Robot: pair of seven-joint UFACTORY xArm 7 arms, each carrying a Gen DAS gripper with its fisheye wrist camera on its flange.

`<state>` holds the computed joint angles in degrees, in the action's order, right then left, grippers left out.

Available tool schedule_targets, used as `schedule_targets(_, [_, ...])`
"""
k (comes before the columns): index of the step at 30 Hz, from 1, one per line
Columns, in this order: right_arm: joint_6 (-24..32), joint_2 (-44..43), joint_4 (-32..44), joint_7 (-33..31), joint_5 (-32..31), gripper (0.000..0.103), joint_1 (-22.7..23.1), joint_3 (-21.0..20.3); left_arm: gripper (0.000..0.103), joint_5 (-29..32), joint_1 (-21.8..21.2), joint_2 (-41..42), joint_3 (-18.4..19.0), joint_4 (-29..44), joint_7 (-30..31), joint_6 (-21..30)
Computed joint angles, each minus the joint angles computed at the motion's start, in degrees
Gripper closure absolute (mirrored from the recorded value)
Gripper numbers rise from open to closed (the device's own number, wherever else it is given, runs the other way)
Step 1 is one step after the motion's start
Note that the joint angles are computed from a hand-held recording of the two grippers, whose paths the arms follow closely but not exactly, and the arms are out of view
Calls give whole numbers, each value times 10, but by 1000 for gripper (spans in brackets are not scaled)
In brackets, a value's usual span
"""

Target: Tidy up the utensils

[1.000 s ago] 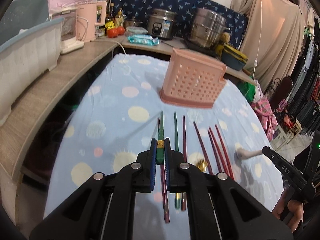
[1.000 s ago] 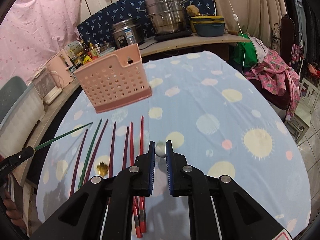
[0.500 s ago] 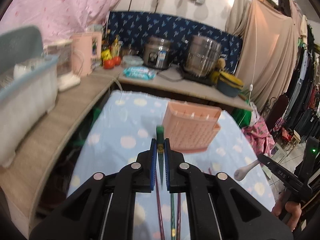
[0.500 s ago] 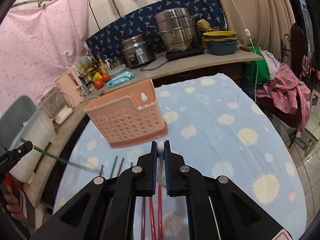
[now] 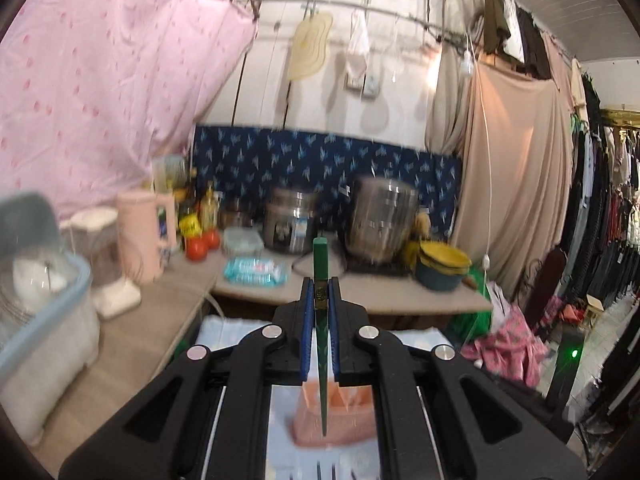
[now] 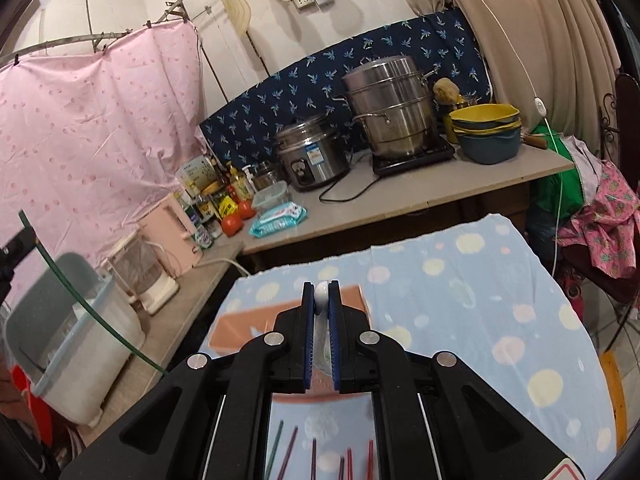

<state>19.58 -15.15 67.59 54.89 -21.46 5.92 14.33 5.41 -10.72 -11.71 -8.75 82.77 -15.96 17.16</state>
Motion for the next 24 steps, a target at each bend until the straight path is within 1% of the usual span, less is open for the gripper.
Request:
schedule_targets(1, [-7, 14, 10, -6, 8, 96, 2, -5, 96, 29, 14, 18, -13, 19, -22, -7])
schedule_targets(2, [-11, 27, 20, -13, 13, 96, 5, -10, 96, 40, 16, 30, -15, 32, -32, -7])
schedule_targets(4, [-14, 53, 40, -17, 13, 96, 7, -15, 96, 44, 11, 59, -11, 56, -38, -10])
schedule_targets(7, [-16, 87, 60, -39, 37, 96, 25, -34, 96, 83, 4, 98, -5, 79, -73, -19])
schedule_targets(8, [-16, 95, 62, -46, 47, 96, 30, -40, 96, 90, -1, 115, -2, 90, -80, -14])
schedule_targets(12, [-11, 116, 61, -71, 75, 96, 47, -56, 96, 80, -22, 147, 13, 96, -73, 2])
schedule_targets(17, [-2, 126, 56, -60, 50, 95, 54, -63, 96, 62, -34, 153, 23, 74, -62, 10])
schedule_targets(18, [-3, 126, 53, -60, 47, 94, 56, -64, 95, 63, -35, 154, 25, 72, -65, 12])
schedule_targets(19, [-3, 124, 50, -48, 31, 91, 55, -63, 94, 67, -37, 152, 27, 66, -73, 12])
schedule_targets(20, [1, 120, 47, -21, -1, 90, 53, -61, 82, 86, -39, 149, 32, 62, -94, 16])
schedule_targets(21, [3, 117, 45, -12, -13, 88, 52, -60, 74, 100, -40, 144, 34, 55, -110, 17])
schedule_targets(22, [0, 113, 40, -6, -19, 85, 52, -61, 58, 116, -39, 137, 36, 44, -131, 13])
schedule_targets(23, [-1, 107, 35, 5, -29, 83, 50, -59, 55, 125, -38, 132, 36, 37, -142, 9])
schedule_targets(24, [-3, 100, 29, 15, -37, 79, 47, -58, 55, 133, -36, 124, 35, 28, -150, 7])
